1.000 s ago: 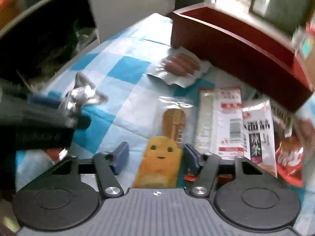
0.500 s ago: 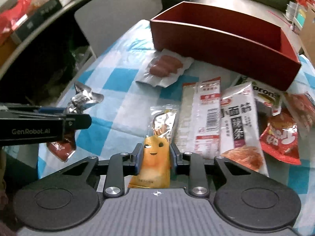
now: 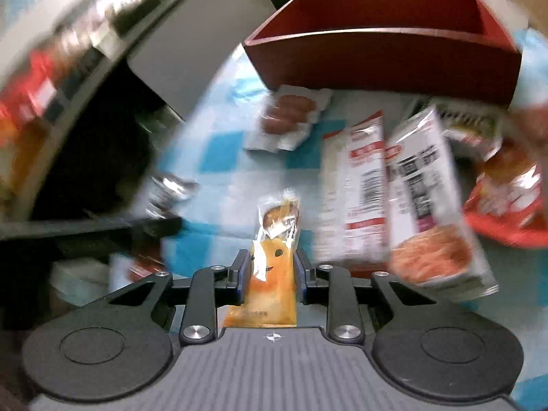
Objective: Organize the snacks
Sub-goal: 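Lift the yellow snack bar with the right tool while the left holds the foil packet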
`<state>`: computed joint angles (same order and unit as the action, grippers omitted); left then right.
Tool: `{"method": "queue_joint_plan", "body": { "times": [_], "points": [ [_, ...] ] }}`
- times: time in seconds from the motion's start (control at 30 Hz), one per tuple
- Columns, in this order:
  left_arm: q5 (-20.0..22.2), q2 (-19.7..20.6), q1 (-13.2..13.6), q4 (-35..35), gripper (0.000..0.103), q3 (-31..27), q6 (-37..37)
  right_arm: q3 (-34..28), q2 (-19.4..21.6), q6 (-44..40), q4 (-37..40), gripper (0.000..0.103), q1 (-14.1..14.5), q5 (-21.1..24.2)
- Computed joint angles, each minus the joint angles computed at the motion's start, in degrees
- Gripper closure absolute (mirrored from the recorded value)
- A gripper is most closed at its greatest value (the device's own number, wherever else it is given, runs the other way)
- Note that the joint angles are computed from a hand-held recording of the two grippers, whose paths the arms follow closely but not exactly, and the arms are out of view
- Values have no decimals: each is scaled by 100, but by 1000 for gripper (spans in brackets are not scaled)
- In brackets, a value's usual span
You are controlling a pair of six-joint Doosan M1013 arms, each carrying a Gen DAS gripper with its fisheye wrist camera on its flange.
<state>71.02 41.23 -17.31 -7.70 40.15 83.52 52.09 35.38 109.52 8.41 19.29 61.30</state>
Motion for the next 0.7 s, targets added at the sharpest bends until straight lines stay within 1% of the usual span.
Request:
{"method": "queue_joint_plan", "body": {
  "times": [0.03, 0.07, 0.13, 0.17, 0.23, 0.27, 0.3, 0.37, 0.43, 0.47, 0.5, 0.53, 0.57, 0.6, 0.7],
  "points": [
    [9, 0, 1, 6, 63, 4, -1, -41, 35, -107, 88, 68, 13, 71],
    [22, 0, 3, 10, 63, 7, -15, -121, 89, -158, -11, 68, 54, 169],
    [20, -9, 12, 7, 63, 24, -26, -386, 251, -242, -658, 64, 215, 460],
    [8, -17, 12, 11, 63, 35, -29, -495, 320, -330, -822, 59, 268, 551],
    [-8, -31, 23, 20, 63, 60, -49, -595, 384, -322, -881, 45, 307, 563],
    [-8, -33, 29, 19, 63, 64, -54, -669, 429, -276, -849, 31, 313, 595],
    [-8, -36, 36, 15, 63, 70, -56, -707, 456, -199, -839, 29, 322, 570],
    [-13, -44, 48, 13, 63, 87, -65, -814, 525, 75, -915, 30, 354, 624],
    [10, -45, 65, 9, 63, 85, -101, -815, 544, 290, -1194, 33, 421, 605],
    [17, -43, 76, -6, 63, 77, -127, -885, 591, 277, -1467, 41, 478, 683],
    [7, -49, 86, -29, 63, 76, -149, -969, 644, 191, -1688, 45, 527, 783],
    [-23, -64, 95, -60, 63, 90, -151, -1050, 683, 90, -1790, 46, 550, 898],
    [-64, -84, 104, -92, 63, 119, -132, -1110, 697, -26, -1785, 50, 546, 993],
    [-97, -105, 109, -125, 63, 147, -99, -1182, 715, -118, -1681, 56, 522, 1112],
    [-159, -154, 125, -267, 63, 206, 19, -1207, 677, -166, -1336, 65, 431, 1281]
  ]
}}
